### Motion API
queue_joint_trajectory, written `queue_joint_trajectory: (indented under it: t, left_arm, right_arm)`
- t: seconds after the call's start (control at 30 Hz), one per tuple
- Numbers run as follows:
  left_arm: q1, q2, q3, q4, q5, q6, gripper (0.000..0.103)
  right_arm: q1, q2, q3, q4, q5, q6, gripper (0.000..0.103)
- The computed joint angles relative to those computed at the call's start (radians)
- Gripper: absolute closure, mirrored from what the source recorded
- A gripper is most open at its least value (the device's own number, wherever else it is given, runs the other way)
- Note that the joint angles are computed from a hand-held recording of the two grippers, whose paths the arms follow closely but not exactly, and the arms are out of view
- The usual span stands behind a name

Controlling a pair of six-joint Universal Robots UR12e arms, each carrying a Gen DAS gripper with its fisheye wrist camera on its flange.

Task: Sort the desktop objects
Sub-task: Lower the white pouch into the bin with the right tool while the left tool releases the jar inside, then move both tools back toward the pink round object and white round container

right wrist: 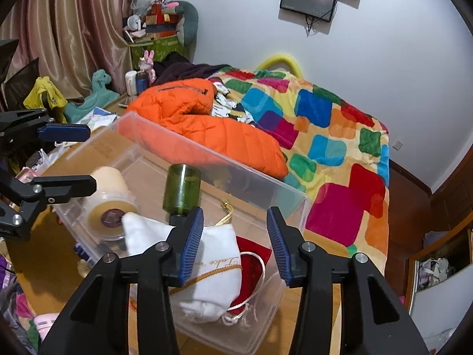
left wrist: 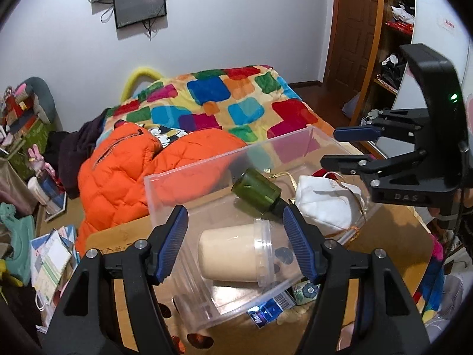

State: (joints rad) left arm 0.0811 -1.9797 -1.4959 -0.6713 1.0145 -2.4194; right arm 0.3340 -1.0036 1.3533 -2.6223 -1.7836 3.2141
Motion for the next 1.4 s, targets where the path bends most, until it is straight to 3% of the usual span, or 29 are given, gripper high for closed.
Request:
queue_joint_trajectory:
  t: [0.57,1.03,1.13,1.27,1.4]
  left_arm:
    - [0.025,0.067,-0.093,0.015,0.009,0.004,0.029]
    - [0.054,0.158,-0.235,0.072,0.009,0.017,0.023]
    - [0.064,0.184,-0.270,0.073,-0.008,0.027,0.013]
    - [0.073,0.212,-0.312,0.095,-0.027,0.037,0.013]
    - [0.078,0.232,-0.340,0.063,-0.041,0.057,0.013]
  right_arm:
    - [0.047,-0.077,0.129,-0.139,-0.020,0.018,0.035]
    - [0.077,-0.132,0.254,-0.190,-0.024,0.098,0.035]
    - [0.087,-0.143,0.280,-0.207,-0.035,0.106,0.034]
    - [0.101,-0.158,0.315,-0.231,-0.048,0.114,0.027]
    - [0.117,-0.168,0.340,-0.253,-0.062,0.112,0.025]
